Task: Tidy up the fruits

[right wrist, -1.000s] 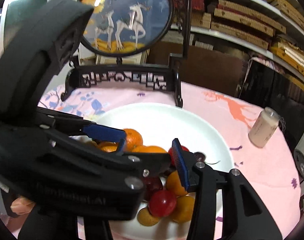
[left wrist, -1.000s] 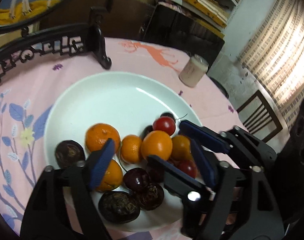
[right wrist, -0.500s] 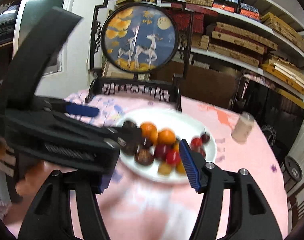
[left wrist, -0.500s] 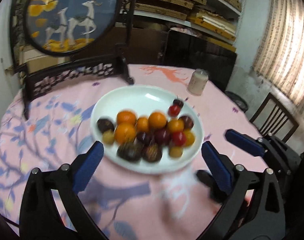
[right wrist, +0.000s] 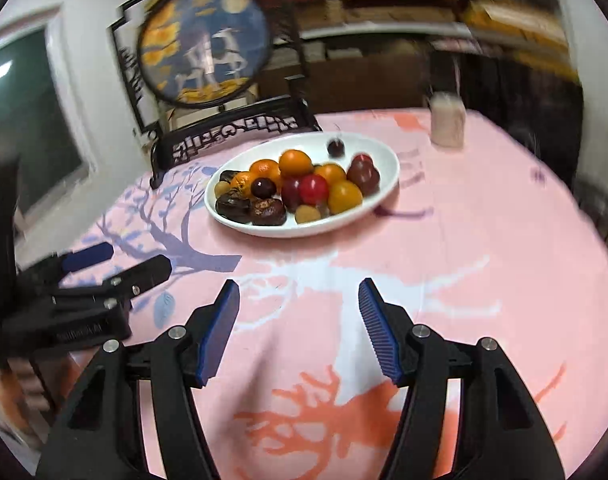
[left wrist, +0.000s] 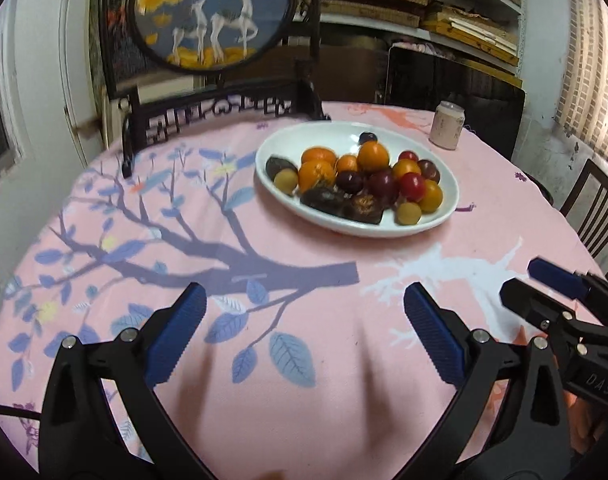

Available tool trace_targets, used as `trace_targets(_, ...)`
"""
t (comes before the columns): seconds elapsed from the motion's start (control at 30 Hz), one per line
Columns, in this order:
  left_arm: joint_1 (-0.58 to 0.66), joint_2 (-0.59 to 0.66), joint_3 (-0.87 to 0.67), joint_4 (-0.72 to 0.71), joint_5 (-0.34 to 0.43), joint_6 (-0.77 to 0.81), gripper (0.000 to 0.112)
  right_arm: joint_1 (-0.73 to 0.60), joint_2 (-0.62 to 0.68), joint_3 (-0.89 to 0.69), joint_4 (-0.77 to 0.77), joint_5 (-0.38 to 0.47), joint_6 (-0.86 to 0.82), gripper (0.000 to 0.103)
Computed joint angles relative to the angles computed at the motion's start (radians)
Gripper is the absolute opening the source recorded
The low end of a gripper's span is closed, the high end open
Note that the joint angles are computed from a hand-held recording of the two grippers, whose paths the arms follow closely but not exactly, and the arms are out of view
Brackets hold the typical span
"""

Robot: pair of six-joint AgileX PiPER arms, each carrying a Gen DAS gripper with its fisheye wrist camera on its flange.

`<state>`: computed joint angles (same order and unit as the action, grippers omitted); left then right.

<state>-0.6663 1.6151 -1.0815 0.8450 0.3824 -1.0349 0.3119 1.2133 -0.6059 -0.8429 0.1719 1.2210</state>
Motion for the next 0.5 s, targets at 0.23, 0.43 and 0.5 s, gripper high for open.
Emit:
trace_targets(0.23,-0.095,-0.023,0.02,0.221,0.071,-0.194,0.101,0.072,0.0,-0.02,-0.166,0.157,0.197,0.062)
trace_targets(0.43,-0.123,-0.01,0.007,0.196,0.113,-0.167,0.101,0.03,0.008,-0.023,0.025,0.128,0.02,0.063)
trace_targets(0.5,-0.115,-0.018,0.012,0.172,0.099,-0.155,0.101,0.041,0.011,-0.026,0.035,0.141,0.008,0.063)
